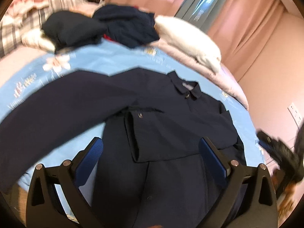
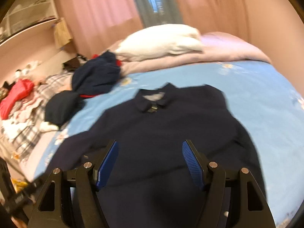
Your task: Fold large clothes
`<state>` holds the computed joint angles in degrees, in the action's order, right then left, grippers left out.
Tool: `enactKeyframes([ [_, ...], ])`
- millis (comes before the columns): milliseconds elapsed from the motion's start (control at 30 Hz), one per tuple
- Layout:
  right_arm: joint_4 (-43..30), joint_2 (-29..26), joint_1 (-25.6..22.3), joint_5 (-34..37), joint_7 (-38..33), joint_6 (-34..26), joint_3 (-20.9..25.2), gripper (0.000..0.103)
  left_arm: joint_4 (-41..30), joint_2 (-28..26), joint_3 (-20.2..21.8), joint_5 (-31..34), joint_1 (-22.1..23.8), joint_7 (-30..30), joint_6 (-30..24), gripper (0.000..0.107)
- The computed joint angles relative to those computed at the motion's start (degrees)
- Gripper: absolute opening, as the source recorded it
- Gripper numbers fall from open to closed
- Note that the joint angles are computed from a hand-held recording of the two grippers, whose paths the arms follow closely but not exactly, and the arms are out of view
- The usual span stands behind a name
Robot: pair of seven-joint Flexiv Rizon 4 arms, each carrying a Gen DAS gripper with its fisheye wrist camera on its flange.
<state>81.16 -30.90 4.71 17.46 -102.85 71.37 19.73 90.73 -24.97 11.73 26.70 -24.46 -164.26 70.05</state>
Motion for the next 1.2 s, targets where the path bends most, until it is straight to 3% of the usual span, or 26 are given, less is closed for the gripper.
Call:
enactKeyframes([
  [233,5.8,1.0,-0.8,-2.4,6.8,2.3,-4.6,0.069,0.1,-7.4,-7.4,-14.1,7.6,9.9,6.4,0.094],
  [333,6.7,0.8,-2.0,-2.7,9.1,1.8,-4.9,0.069,0.7,-10.5,-10.7,-17.8,10.3,13.7,14.7,0.093],
  [367,6.9,0.8,-2.4,-2.7,9.8,1.7,-4.8,0.069,1.1,-11.9,-13.7,-18.7,12.6,16.1,18.8,0.093],
  [433,7.6,1.1,-3.2,-2.3,10.6,1.6,-4.3,0.069,1.2,-13.2,-17.3,-22.1,14.9,19.3,18.3,0.091],
  [533,8.3,1.0,-4.0,-1.8,11.1,2.9,-3.9,0.069,0.2,-14.2,-13.3,-23.3,11.7,18.2,18.9,0.079],
  [567,8.6,1.1,-3.8,-2.1,11.4,3.4,-4.1,0.069,0.1,-14.5,-13.3,-24.0,11.6,18.8,19.5,0.063],
  [600,9.0,1.1,-3.8,-2.4,11.8,3.8,-4.2,0.069,0.1,-14.8,-14.9,-25.2,12.7,19.8,19.6,0.055],
  [667,9.1,0.9,-4.1,-2.7,12.2,3.9,-3.9,0.069,-0.2,-15.3,-16.3,-27.6,13.6,21.3,18.5,0.017],
  [700,9.2,0.9,-4.4,-2.6,12.2,3.8,-3.6,0.069,-0.4,-15.3,-15.8,-28.5,13.2,21.7,17.6,0.011],
  [900,9.4,0.7,-4.8,-3.2,12.2,3.9,-3.1,0.069,-4.5,-14.9,-2.3,-29.7,3.4,21.0,13.3,0.006],
  [1000,9.4,0.7,-4.8,-3.4,12.6,4.2,-3.2,0.069,-5.9,-14.5,-2.6,-30.4,4.0,23.4,14.6,0.006],
  [1100,9.3,0.6,-5.1,-3.4,12.7,3.7,-2.9,0.069,-10.3,-15.0,1.4,-29.5,1.9,24.0,11.8,0.006],
  [1200,9.5,0.8,-5.2,-3.4,12.4,3.9,-2.7,0.069,-12.7,-14.9,1.4,-28.8,2.6,25.0,11.5,0.006],
])
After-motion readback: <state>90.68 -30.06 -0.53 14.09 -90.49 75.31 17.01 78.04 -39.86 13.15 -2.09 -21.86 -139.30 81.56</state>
